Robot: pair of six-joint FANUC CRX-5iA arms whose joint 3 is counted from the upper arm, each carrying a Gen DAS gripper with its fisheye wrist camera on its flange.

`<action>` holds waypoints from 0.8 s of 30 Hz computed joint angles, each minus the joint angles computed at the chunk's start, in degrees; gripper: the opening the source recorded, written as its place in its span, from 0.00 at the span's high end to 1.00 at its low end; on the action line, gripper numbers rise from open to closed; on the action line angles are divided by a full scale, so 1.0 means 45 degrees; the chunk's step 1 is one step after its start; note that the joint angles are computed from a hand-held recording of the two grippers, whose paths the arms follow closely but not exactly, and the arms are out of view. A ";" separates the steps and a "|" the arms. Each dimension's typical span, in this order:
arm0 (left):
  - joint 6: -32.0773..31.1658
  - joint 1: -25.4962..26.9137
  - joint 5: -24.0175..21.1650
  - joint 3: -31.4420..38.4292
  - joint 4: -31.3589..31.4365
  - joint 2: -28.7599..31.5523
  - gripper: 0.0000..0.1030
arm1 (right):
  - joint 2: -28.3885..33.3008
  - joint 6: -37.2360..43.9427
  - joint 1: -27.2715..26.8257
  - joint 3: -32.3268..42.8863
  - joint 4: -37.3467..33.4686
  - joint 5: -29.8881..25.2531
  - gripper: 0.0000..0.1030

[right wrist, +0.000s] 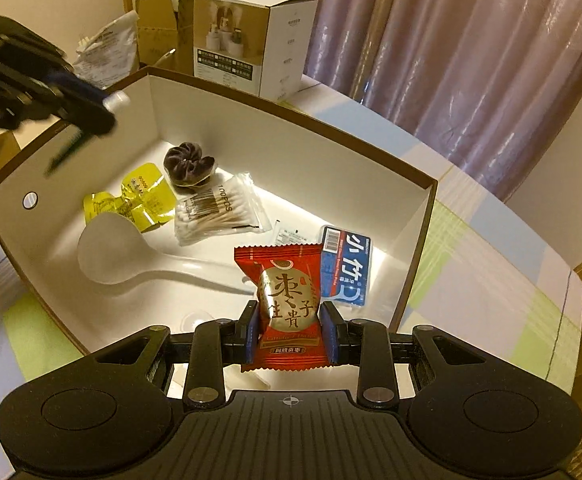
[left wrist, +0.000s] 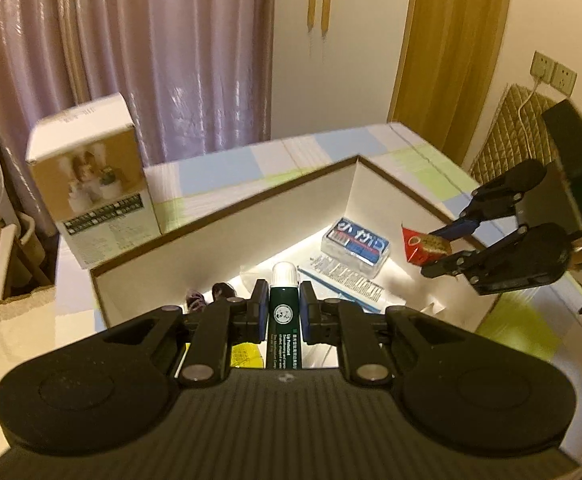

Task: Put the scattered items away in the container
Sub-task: 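Open the left gripper to drop the green tube while the right gripper releases the red packet into the box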

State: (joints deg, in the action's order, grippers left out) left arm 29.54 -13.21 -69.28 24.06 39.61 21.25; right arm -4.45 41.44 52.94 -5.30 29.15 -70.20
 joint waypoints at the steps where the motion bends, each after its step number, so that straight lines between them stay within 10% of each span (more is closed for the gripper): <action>1: 0.0084 -0.0089 -0.0125 0.0254 -0.0148 0.0225 0.88 | -0.0003 -0.0027 -0.0037 -0.0002 -0.0011 0.0019 0.66; 24: 0.0967 -0.1465 -0.0870 0.2756 -0.1793 0.2506 0.85 | 0.0073 0.0503 -0.0771 -0.0108 -0.0571 0.0575 0.66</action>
